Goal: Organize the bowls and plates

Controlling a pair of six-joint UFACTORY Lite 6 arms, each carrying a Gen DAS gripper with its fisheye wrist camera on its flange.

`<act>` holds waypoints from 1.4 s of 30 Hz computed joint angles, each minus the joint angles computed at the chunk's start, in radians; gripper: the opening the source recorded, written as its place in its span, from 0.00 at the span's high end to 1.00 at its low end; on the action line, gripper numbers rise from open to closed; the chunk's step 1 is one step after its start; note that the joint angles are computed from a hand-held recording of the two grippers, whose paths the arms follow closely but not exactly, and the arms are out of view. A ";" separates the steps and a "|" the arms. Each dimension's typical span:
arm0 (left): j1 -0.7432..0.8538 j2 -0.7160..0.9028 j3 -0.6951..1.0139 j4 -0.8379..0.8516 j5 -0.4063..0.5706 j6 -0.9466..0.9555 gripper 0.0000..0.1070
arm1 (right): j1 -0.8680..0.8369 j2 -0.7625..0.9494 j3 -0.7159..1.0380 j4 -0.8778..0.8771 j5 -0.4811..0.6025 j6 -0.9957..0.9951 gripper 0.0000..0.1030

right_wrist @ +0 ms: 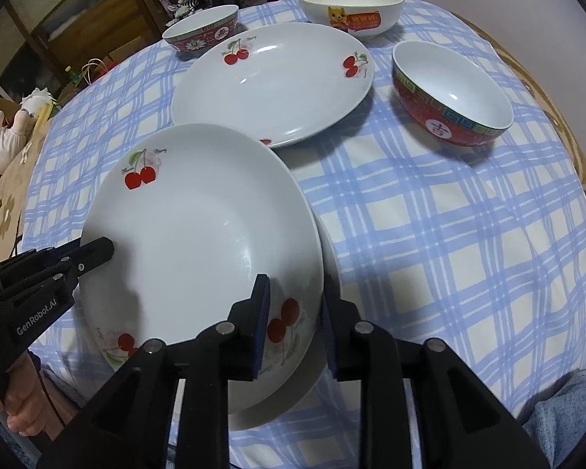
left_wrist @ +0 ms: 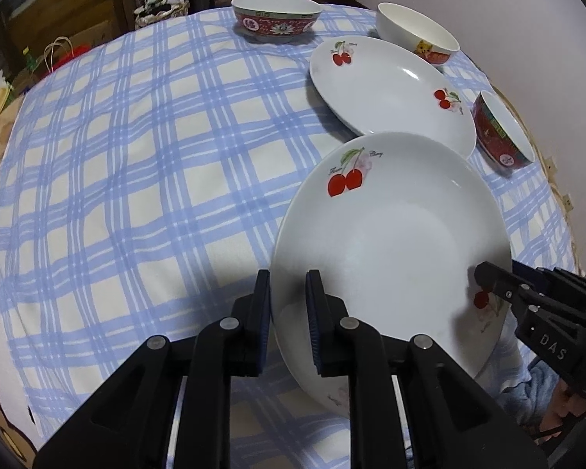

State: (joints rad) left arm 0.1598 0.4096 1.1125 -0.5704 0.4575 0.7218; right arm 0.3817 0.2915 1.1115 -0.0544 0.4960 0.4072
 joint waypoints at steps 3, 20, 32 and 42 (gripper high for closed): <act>0.014 -0.019 -0.023 -0.008 -0.015 0.018 0.83 | -0.006 -0.009 -0.008 0.019 0.003 -0.012 0.74; 0.016 -0.079 -0.054 0.117 -0.040 -0.088 0.73 | -0.081 -0.140 -0.068 0.057 -0.036 -0.020 0.73; 0.011 -0.120 0.017 0.212 -0.022 -0.172 0.27 | -0.129 -0.216 -0.021 0.028 0.008 -0.042 0.23; 0.025 -0.001 0.309 0.208 0.186 -0.200 0.27 | -0.150 -0.128 0.161 0.008 0.051 -0.113 0.00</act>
